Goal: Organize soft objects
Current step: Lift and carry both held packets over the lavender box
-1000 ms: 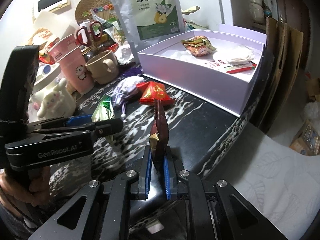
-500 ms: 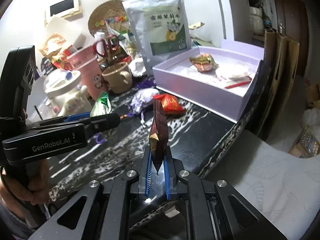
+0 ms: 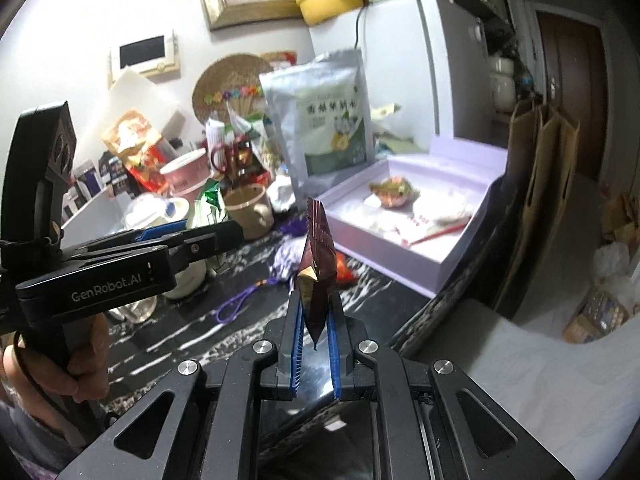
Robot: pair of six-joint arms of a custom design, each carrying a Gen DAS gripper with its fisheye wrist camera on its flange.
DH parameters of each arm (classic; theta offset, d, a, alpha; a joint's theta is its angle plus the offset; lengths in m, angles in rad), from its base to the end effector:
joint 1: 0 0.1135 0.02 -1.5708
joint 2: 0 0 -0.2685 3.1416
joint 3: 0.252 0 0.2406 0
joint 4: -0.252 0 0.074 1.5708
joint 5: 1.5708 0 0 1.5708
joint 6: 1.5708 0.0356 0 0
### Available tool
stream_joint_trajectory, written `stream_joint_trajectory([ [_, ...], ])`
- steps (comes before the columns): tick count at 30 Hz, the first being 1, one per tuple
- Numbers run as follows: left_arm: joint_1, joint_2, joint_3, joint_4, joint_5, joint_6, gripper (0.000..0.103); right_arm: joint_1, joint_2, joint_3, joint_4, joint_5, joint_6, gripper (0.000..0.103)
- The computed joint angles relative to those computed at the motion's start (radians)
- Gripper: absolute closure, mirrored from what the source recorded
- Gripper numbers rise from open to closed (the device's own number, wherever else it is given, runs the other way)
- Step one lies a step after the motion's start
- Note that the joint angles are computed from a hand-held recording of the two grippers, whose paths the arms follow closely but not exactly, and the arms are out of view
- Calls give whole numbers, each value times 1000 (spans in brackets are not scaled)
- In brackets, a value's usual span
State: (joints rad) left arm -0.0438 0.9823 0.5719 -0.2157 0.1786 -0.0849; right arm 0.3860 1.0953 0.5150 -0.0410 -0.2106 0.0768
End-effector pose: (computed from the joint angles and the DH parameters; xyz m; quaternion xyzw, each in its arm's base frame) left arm 0.1964 -0.0149 0.2350 0.0223 0.8876 -0.1084 0.4471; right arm 0.1948 0.0872 0.2113 -0.1837 0.8665 0.1952 0.4210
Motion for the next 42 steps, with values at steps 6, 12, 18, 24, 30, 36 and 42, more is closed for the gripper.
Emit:
stream_joint_trajectory([
  [6,-91,30,66,14,-42,-5,48,-96,-61,47,-73,-48,-62,92],
  [12,-168,128,172,46,-79,3,48,-204,-46,125,-100,-117,-115,92],
  [18,-199,272,316,87,-94,21,48,-292,43,227,-79,-180,-155,92],
  [24,-217,428,456,120,-101,51,48,-333,184,336,-27,-199,-163,92],
  [30,-208,580,590,140,-90,60,48,-349,338,460,5,-212,-167,92],
  [36,-192,716,729,135,-86,73,48,-342,481,600,4,-208,-184,92],
  [42,-182,846,864,110,-87,98,48,-329,600,724,-18,-201,-210,92],
])
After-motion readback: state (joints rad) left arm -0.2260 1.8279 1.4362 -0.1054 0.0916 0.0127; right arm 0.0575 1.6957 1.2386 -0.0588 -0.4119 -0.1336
